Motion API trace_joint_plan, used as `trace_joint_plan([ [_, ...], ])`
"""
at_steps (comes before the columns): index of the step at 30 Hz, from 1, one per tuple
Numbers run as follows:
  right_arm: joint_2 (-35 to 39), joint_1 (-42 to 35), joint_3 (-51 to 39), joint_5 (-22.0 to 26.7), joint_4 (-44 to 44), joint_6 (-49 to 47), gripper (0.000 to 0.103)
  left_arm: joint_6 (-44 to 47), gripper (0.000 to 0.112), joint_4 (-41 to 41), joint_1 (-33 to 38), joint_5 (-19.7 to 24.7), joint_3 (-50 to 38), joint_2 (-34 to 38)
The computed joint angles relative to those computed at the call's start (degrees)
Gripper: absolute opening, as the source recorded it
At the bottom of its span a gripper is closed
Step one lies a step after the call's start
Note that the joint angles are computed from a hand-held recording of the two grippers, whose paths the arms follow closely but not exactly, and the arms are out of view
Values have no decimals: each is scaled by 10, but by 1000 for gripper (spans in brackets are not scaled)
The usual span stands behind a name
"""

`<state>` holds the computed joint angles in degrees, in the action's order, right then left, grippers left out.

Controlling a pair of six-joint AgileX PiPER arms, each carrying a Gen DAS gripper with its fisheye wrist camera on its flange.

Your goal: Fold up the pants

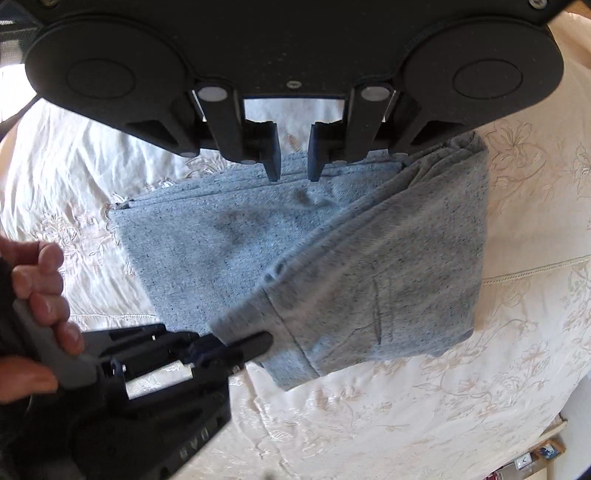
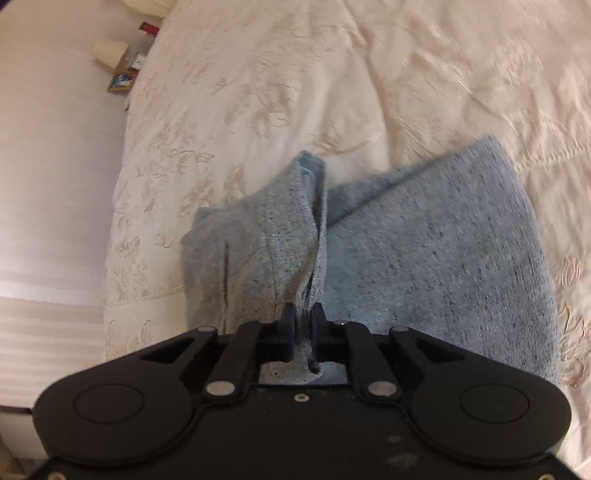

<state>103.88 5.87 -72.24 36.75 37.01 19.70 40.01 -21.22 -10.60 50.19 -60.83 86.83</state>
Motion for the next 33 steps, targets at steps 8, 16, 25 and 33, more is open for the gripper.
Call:
trace_joint_plan([
  [8, -13, 10, -132, 68, -41, -6, 10, -167, 27, 110, -71, -139, 23, 26],
  [16, -135, -34, -21, 68, -95, 35, 10, -165, 33, 103, -4, -108, 29, 59],
  [25, -157, -95, 185, 20, -88, 65, 9, -158, 30, 144, 58, -24, 14, 50],
  [33, -172, -31, 172, 21, -236, 156, 4, -87, 30, 50, 102, 98, -116, 41],
])
